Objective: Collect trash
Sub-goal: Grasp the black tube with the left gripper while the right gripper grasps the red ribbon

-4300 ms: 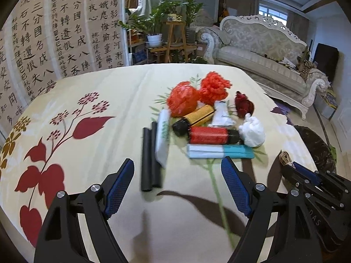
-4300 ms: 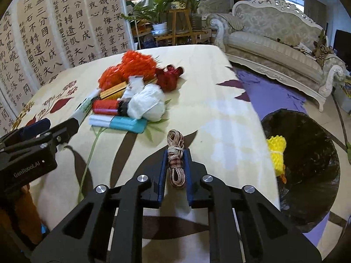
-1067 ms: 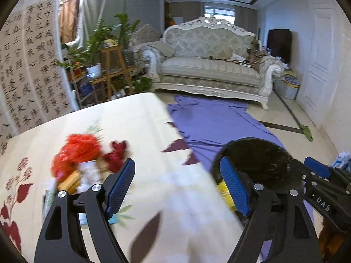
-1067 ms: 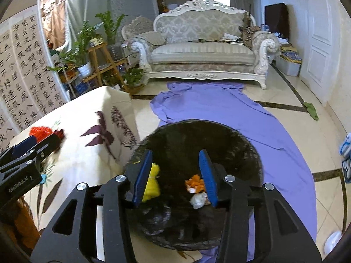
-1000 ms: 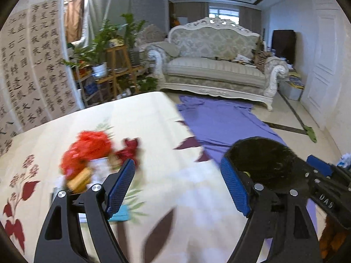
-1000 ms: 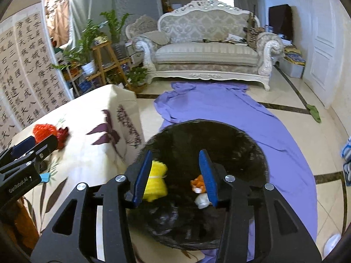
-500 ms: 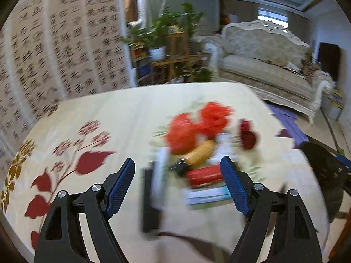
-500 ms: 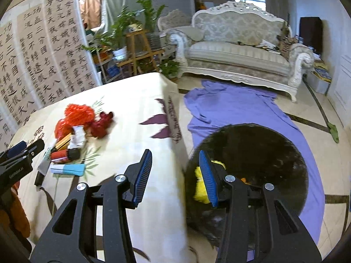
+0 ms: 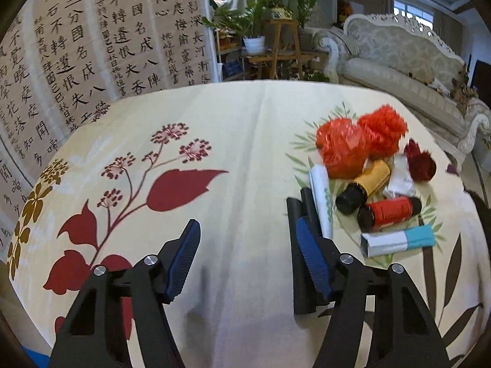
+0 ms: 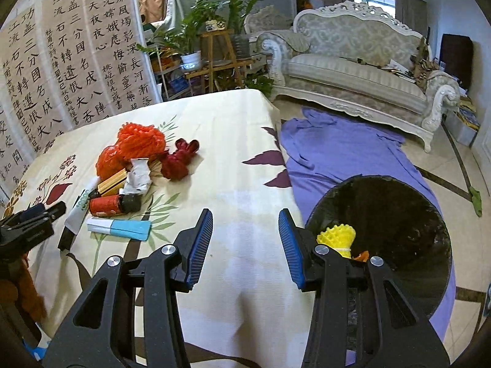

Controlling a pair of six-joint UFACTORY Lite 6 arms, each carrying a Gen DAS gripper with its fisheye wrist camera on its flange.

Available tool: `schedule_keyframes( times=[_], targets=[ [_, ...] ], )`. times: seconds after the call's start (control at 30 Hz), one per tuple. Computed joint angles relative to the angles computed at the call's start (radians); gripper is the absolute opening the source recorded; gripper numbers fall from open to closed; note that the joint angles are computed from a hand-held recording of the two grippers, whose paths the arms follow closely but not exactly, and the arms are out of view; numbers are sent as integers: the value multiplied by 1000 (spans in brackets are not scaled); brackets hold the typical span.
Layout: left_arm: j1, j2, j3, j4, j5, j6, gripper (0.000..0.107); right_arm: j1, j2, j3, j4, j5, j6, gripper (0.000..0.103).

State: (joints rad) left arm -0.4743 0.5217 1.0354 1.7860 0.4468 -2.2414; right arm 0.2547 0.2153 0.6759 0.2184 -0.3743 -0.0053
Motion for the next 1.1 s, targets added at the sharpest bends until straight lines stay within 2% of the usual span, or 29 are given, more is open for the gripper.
schedule_keyframes(
  times=[0.2,0.33,0.5,0.6,0.73,0.97,1.1],
  targets=[
    [4,40,53,-30,-41,85,59,15,18,14,18,7,-13,44],
    [8,57,69,-64,-70,134,52,25,30,24,22,11,-18,44],
    [17,40,40,54,-100,18,23,31,55,48,8,16,-7,44],
    [14,37,32,68,-88,-6,14,40,75,80,4,26,-8,44],
    [38,25,22,142,-114,-80,14,49,113,148,-24,47,12,44],
    [73,7,15,179,-101,-110,14,82,258,391,-47,130,26,44],
    [110,12,22,197,-103,-117,14,104,374,552,38,187,-57,44]
  ],
)
